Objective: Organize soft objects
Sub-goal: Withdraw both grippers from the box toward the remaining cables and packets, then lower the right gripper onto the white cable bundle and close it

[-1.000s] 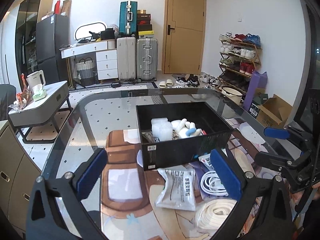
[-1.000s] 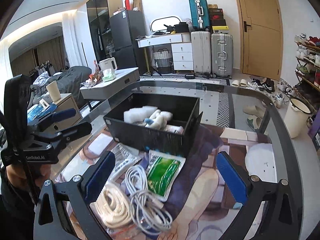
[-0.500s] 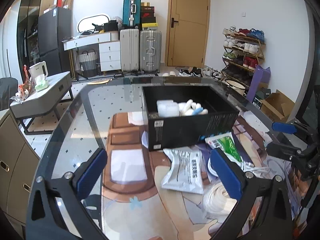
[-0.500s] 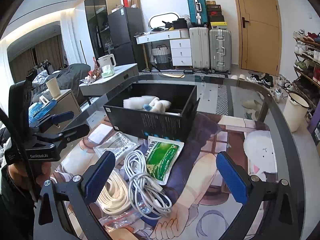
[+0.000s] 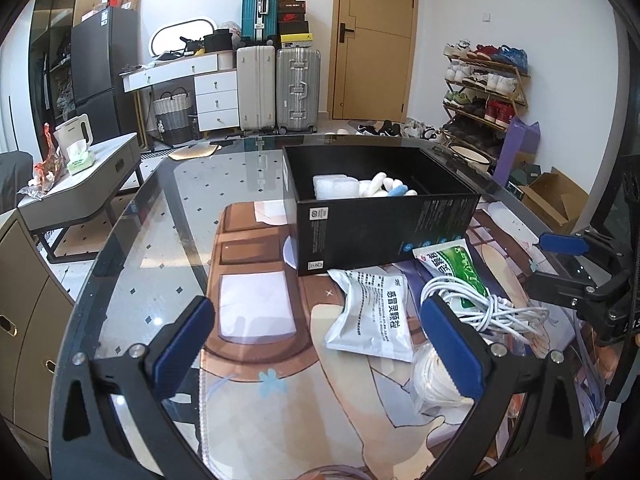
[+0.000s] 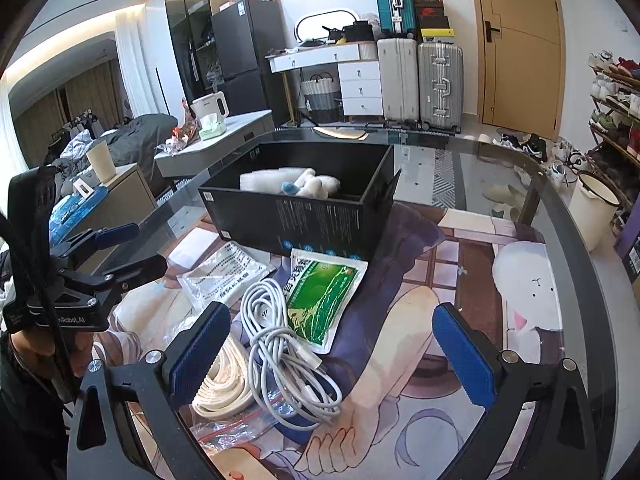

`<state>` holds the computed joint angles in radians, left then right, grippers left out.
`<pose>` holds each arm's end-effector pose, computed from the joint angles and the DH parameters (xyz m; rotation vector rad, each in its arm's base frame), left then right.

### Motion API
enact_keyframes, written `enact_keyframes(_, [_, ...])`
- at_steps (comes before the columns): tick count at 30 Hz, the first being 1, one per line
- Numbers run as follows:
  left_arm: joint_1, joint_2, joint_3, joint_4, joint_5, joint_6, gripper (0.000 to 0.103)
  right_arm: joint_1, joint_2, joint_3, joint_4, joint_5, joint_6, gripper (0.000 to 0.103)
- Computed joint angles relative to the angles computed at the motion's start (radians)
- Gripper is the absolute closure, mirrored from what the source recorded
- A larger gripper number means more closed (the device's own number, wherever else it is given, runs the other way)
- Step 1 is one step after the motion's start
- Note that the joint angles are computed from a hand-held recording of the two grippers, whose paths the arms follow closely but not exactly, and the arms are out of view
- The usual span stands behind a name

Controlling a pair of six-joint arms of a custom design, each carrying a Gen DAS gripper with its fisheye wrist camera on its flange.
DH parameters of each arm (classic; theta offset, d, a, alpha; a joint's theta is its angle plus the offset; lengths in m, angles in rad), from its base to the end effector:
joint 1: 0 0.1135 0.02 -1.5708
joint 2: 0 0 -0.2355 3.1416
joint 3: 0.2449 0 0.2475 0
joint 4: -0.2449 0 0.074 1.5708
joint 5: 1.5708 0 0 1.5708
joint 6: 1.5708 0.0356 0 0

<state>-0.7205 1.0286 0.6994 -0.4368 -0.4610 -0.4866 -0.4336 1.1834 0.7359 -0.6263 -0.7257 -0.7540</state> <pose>0.1768 -0.1342 0.2210 0.0390 2.2425 -0.1079 0.2109 -0.0716 0.1933 -0.5883 2.2455 0.3990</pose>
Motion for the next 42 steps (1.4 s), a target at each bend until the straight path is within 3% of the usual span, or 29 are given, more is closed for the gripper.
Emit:
enact_keyframes(27, [0.004,0.056,0.007,0.012,0.042,0.010,0.000,0.145,0.150,0.007,0.057,0.180,0.087,0.001])
enact_keyframes(42, [0.004,0.068,-0.003,0.029,0.048,0.007,0.000,0.190,0.076,-0.074,0.134,0.235,0.067,0.002])
